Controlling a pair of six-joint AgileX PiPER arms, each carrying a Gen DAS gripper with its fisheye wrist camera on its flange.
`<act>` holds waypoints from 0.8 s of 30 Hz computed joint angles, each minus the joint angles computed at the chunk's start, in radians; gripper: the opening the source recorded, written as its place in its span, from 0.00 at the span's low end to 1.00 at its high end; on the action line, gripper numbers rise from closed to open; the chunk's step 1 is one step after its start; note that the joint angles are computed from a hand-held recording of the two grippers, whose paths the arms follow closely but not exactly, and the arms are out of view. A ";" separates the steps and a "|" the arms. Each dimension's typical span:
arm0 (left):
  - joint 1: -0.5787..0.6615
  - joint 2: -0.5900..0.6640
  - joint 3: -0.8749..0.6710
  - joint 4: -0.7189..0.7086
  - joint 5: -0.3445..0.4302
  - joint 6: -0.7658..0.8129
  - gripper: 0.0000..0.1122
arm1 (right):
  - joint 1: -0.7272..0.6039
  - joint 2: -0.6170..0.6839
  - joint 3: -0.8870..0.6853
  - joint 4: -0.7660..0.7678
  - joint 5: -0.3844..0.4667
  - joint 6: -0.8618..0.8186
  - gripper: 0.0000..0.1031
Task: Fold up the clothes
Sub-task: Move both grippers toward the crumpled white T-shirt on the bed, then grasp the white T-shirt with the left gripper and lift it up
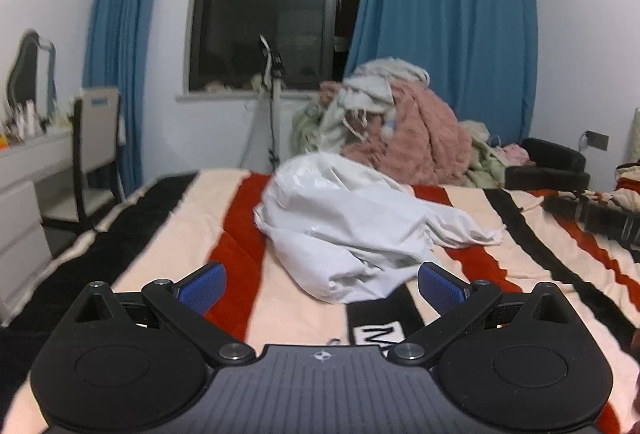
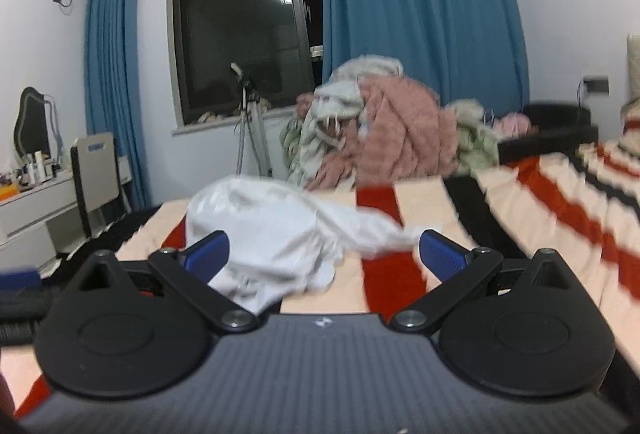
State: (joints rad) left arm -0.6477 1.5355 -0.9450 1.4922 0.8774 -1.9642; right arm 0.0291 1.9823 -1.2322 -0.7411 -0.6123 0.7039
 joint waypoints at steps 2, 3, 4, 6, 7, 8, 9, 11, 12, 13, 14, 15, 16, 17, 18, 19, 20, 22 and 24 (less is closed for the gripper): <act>0.075 0.034 -0.045 -0.004 -0.104 0.017 0.91 | -0.016 0.017 -0.103 -0.106 0.015 0.106 1.00; 0.125 0.059 -0.073 -0.007 -0.177 0.033 0.91 | -0.025 0.025 -0.144 -0.144 0.021 0.165 1.00; 0.164 0.092 -0.111 -0.038 -0.230 0.076 0.91 | -0.037 0.039 -0.188 -0.180 0.020 0.235 1.00; 0.222 0.178 -0.200 -0.117 -0.286 0.195 0.91 | -0.056 0.072 -0.254 -0.218 0.022 0.335 1.00; 0.245 0.231 -0.249 -0.147 -0.296 0.252 0.91 | -0.064 0.091 -0.284 -0.236 0.027 0.380 1.00; 0.268 0.284 -0.300 -0.181 -0.306 0.310 0.91 | -0.070 0.116 -0.312 -0.278 0.034 0.438 1.00; 0.294 0.337 -0.350 -0.213 -0.326 0.362 0.89 | -0.077 0.143 -0.344 -0.324 0.041 0.500 1.00; 0.340 0.438 -0.451 -0.299 -0.343 0.456 0.85 | -0.088 0.214 -0.419 -0.468 0.040 0.655 1.00; 0.362 0.489 -0.506 -0.351 -0.342 0.505 0.83 | -0.093 0.251 -0.458 -0.536 0.031 0.726 1.00; 0.383 0.535 -0.556 -0.396 -0.344 0.539 0.78 | -0.089 0.285 -0.499 -0.587 0.029 0.770 1.00; 0.408 0.563 -0.581 -0.420 -0.364 0.534 0.74 | -0.084 0.321 -0.539 -0.633 0.025 0.810 1.00; 0.432 0.583 -0.597 -0.435 -0.390 0.518 0.65 | -0.077 0.351 -0.572 -0.641 0.028 0.810 1.00; 0.450 0.597 -0.610 -0.440 -0.406 0.492 0.55 | -0.069 0.381 -0.603 -0.644 0.031 0.803 1.00; 0.465 0.603 -0.615 -0.423 -0.415 0.451 0.47 | -0.057 0.414 -0.644 -0.657 0.037 0.808 1.00; 0.478 0.599 -0.605 -0.387 -0.435 0.400 0.26 | -0.051 0.435 -0.662 -0.648 0.034 0.791 1.00; 0.494 0.588 -0.590 -0.361 -0.467 0.370 0.08 | -0.044 0.458 -0.682 -0.637 0.037 0.770 1.00; 0.508 0.575 -0.574 -0.330 -0.495 0.334 0.08 | -0.037 0.482 -0.702 -0.627 0.039 0.750 1.00; 0.515 0.524 -0.518 -0.179 -0.512 0.197 0.06 | -0.027 0.520 -0.730 -0.599 0.037 0.705 1.00; 0.520 0.442 -0.434 -0.035 -0.530 0.069 0.05 | -0.024 0.539 -0.736 -0.543 0.042 0.643 1.00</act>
State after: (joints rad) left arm -0.1279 1.9772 -1.3793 1.4570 0.3471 -1.8951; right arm 0.0051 2.5216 -1.9684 -1.2838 -0.5706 1.3467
